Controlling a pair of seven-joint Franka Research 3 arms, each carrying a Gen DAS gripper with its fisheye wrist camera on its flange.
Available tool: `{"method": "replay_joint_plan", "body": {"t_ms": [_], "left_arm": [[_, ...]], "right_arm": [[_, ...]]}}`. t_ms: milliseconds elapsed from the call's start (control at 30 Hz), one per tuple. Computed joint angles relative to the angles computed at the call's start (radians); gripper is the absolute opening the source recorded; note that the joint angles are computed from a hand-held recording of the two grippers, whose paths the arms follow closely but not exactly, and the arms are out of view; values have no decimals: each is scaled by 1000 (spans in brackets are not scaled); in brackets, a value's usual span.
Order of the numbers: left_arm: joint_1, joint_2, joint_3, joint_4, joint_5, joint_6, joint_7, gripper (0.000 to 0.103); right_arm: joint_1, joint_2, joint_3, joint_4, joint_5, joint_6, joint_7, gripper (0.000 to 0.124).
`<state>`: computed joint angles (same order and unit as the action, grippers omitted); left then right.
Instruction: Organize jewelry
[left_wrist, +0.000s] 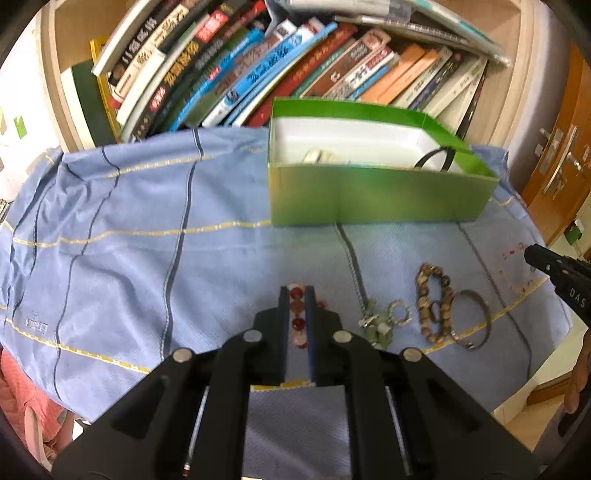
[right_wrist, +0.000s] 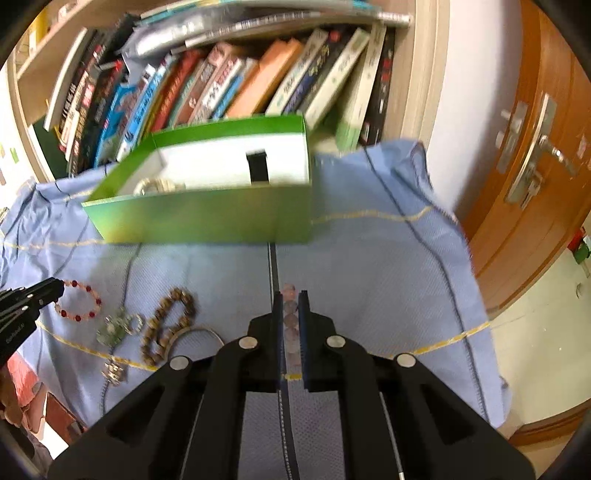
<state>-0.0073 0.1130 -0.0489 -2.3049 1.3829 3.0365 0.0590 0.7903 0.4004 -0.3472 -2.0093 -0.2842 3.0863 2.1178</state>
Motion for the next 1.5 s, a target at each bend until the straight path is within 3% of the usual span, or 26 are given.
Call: {"method": "replay_joint_plan", "body": {"t_ms": [200, 333, 633, 867, 933, 1000, 1100, 1167, 1267, 1333, 1433, 1500], "left_arm": [[8, -29, -6, -3, 85, 8, -86, 9], [17, -8, -11, -7, -17, 14, 10, 9], [-2, 6, -3, 9, -13, 19, 17, 9], [10, -17, 5, 24, 79, 42, -66, 9], [24, -6, 1, 12, -3, 42, 7, 19], [28, 9, -5, -3, -116, 31, 112, 40], [23, 33, -8, -26, -247, 26, 255, 52], [6, 46, 3, -31, -277, 15, 293, 53], [2, 61, 11, -41, -365, 21, 366, 41], [1, 56, 22, -56, -411, 46, 402, 39], [-39, 47, 72, -53, -358, 37, 348, 39], [-43, 56, 72, -41, -351, 0, 336, 39]], "right_arm": [[26, -12, -24, -4, 0, 26, -3, 8], [-13, -1, 31, 14, 31, 4, -43, 8], [-52, 19, 86, 40, 70, -12, -89, 8], [-14, 12, 49, 39, 68, 20, -93, 8], [-32, 20, 69, 47, 87, 8, -111, 8], [-53, 33, 93, 57, 108, -17, -124, 8], [-72, 46, 109, 61, 123, -42, -124, 8], [-77, 49, 111, 58, 122, -46, -121, 8], [-77, 50, 105, 53, 116, -48, -111, 8], [-77, 50, 103, 52, 112, -50, -105, 8], [-90, 52, 114, 55, 114, -53, -106, 8], [-99, 56, 127, 59, 119, -55, -112, 8]]}}
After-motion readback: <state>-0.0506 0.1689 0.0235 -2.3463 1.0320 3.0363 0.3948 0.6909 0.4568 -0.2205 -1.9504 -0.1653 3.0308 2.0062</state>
